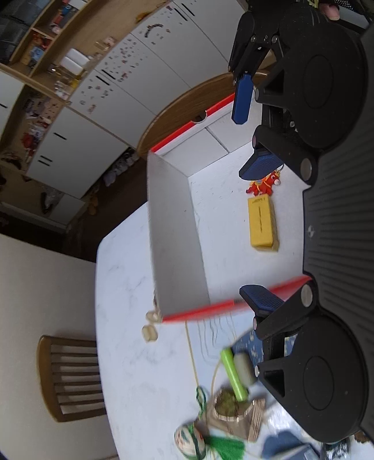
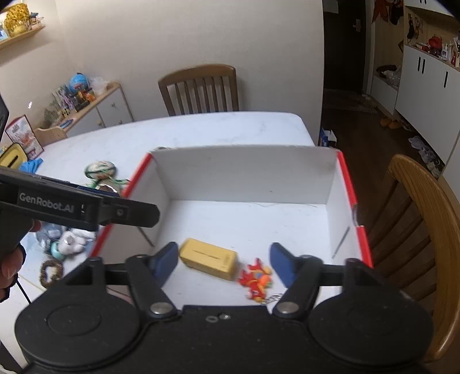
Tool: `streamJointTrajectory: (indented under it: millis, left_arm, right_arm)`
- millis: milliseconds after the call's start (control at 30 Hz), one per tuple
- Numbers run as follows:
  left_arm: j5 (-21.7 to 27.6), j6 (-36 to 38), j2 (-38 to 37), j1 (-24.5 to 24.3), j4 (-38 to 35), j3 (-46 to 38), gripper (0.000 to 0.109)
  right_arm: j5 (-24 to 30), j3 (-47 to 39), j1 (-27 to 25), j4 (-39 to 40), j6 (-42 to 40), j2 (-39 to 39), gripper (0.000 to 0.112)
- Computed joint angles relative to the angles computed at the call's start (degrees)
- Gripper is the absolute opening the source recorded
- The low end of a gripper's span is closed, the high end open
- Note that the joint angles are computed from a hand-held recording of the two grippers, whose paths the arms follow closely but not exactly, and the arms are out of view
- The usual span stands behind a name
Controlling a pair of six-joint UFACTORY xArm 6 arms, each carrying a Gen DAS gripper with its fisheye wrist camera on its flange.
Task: Organize objects
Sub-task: 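Carry both items into the shoebox and open both tools to release them, then move the left tool to the white-and-blue snack bag while the right tool reaches the bead bracelet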
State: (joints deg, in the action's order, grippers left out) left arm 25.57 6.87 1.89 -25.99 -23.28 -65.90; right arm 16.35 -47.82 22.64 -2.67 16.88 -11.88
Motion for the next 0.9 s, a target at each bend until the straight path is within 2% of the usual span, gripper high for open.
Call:
streamJointTrajectory:
  millis: [200, 400, 667, 900]
  left_arm:
    - [-3.3, 2.3, -7.0, 2.9, -1.4, 7.1, 0.084]
    - [-5.8, 9.0, -13.9, 6.5, -6.2, 13.8, 0.085]
    - [-4.7, 19.7, -20.6, 13.7, -13.0, 19.7, 0.100]
    - [-1.6, 34.4, -23.0, 21.2, -25.3, 21.8, 0.103]
  right_arm:
    - [0.2, -1.3, 3.4, -7.0, 9.2, -0.5, 0.088]
    - [0.4, -3.2, 7.5, -12.6, 16.6, 0.4, 0.090]
    - [2.0, -7.7, 13.2, -17.7, 25.1, 4.4, 0.090]
    - [4.0, -11.9, 17.4, -20.4, 29.8, 8.2, 0.089]
